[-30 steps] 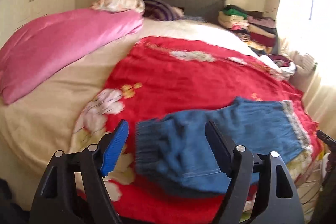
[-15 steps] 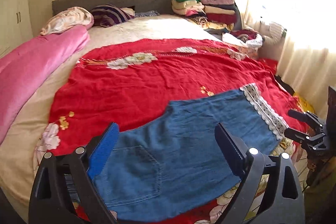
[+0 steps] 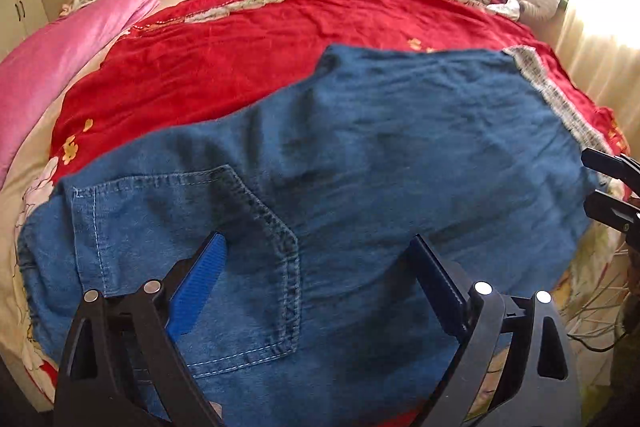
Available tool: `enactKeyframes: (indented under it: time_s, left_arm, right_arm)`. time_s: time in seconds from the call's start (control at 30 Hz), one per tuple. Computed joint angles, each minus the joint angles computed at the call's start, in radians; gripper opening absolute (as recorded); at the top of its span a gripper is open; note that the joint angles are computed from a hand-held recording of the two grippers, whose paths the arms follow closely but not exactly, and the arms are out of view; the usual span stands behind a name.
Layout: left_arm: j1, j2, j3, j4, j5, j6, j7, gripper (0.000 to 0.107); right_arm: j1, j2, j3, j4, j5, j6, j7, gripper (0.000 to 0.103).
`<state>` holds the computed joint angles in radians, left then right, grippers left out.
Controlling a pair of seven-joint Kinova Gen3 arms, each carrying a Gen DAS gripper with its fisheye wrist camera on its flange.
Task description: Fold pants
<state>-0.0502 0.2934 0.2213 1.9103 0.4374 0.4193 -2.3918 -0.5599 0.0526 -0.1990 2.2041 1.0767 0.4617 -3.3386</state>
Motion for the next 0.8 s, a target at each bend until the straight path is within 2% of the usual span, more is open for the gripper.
enactKeyframes:
  time_s: [0.07,0.23,0.33,0.47,0.63,0.8]
  left_arm:
    - [-0.027,0.007,0.022,0.01,0.027,-0.015,-0.041,0.093]
    - [-0.067,0.02,0.053,0.016,0.079,-0.023,-0.101,0.093]
    - [-0.096,0.006,0.069,0.02,0.126,-0.006,-0.147,0.093]
    - [-0.123,-0.041,0.067,0.036,0.206,0.011,-0.216,0.093]
    - [-0.144,-0.094,0.037,0.031,0.324,0.078,-0.316,0.093]
    - [-0.123,-0.135,-0.016,0.015,0.385,0.141,-0.362,0.093]
  right_arm:
    - [0.013,0.031,-0.002,-0.009,-0.051,-0.008,0.046,0.089]
    - [-0.026,0.057,0.017,-0.01,-0.023,0.017,0.028,0.09]
    - [-0.042,0.02,0.026,0.014,0.033,0.012,-0.049,0.09]
    - [-0.041,-0.049,-0.021,0.034,0.051,0.09,-0.098,0.09]
    - [-0.011,-0.125,-0.073,0.043,-0.025,0.174,-0.056,0.09]
    - [0.015,-0.185,-0.136,0.059,-0.04,0.273,-0.088,0.09]
